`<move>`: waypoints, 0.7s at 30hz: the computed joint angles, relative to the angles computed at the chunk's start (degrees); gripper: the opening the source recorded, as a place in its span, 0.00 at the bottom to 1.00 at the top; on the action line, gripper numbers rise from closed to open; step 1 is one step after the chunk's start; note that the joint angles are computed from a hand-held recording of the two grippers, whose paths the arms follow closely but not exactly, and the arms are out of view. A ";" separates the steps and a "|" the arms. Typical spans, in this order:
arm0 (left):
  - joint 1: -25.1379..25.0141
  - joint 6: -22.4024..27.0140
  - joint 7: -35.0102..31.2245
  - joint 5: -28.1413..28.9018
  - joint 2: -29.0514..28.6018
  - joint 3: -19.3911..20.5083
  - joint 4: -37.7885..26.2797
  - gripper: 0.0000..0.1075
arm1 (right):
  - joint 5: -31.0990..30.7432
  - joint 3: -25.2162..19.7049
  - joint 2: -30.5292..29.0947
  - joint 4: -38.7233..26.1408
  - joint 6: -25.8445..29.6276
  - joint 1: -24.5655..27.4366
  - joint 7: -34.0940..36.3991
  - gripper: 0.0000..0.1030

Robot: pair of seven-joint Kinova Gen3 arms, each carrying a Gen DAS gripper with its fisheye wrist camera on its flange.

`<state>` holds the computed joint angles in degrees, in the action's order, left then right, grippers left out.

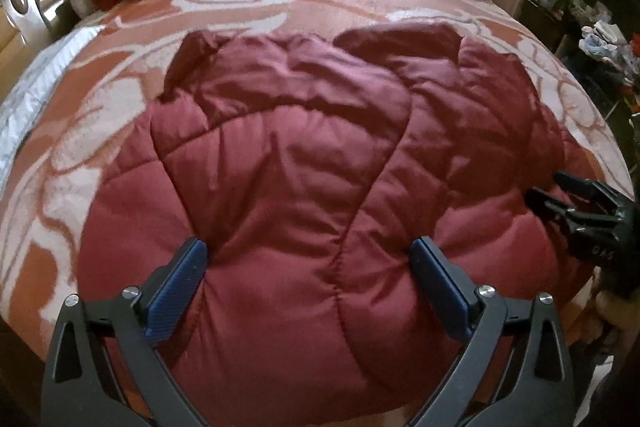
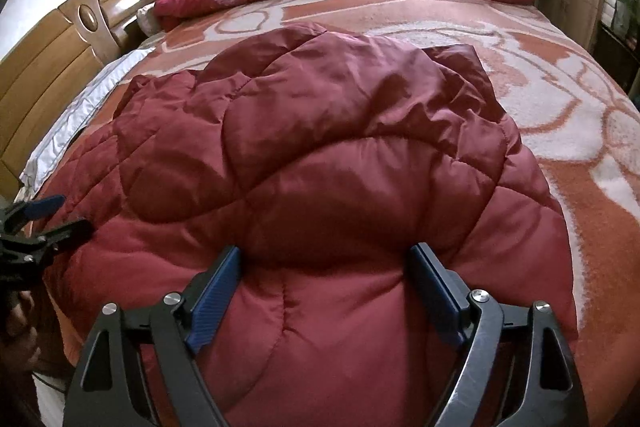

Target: Fold large clothes

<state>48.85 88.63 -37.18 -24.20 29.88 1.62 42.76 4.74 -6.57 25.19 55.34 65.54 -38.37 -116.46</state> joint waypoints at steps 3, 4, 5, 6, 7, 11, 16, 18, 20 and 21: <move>0.28 1.04 -0.48 -0.45 1.17 -0.23 -1.38 0.96 | 0.51 0.31 -0.13 -1.35 1.44 -0.52 -0.44 0.81; 0.40 1.35 -0.77 -0.56 1.48 -0.33 -1.84 0.96 | 1.05 0.44 -0.49 -1.37 1.55 -0.73 -0.76 0.77; 0.39 1.24 -0.87 -0.51 1.46 -0.42 -1.82 0.96 | 2.52 0.44 -1.38 -1.01 1.49 -1.27 -1.55 0.76; 0.32 0.76 -0.74 -0.34 1.23 -0.47 -1.34 0.96 | 3.66 1.27 -2.04 -0.66 1.56 -2.32 -1.91 0.76; 0.20 0.19 -0.55 -0.18 0.95 -0.49 -0.73 0.96 | 3.86 1.65 -1.88 -1.07 2.43 -2.72 -1.69 0.76; 0.29 -0.79 -0.42 -0.69 0.48 -0.48 0.57 0.96 | -0.58 -0.58 -2.47 4.31 -2.45 1.35 -1.10 0.78; -0.08 -1.86 -0.61 -0.86 0.06 -0.27 1.90 0.96 | 0.54 -0.37 -2.55 5.68 -4.16 0.69 -1.88 0.79; -0.09 -2.21 -0.60 -1.08 0.14 -0.23 2.13 0.96 | 0.58 -0.49 -2.81 6.35 -4.85 0.78 -1.83 0.79; -0.21 -2.05 -0.68 -1.05 0.27 -0.16 1.98 0.96 | 0.48 -0.62 -2.83 6.48 -4.98 0.90 -1.67 0.79; -0.16 -1.48 -0.83 -1.05 0.54 -0.13 1.28 0.96 | 0.38 -0.66 -2.77 6.21 -4.68 0.99 -1.54 0.79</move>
<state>48.69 87.14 -38.01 -25.25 30.42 1.49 44.04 5.12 -7.23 22.42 61.55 60.85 -37.38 -118.01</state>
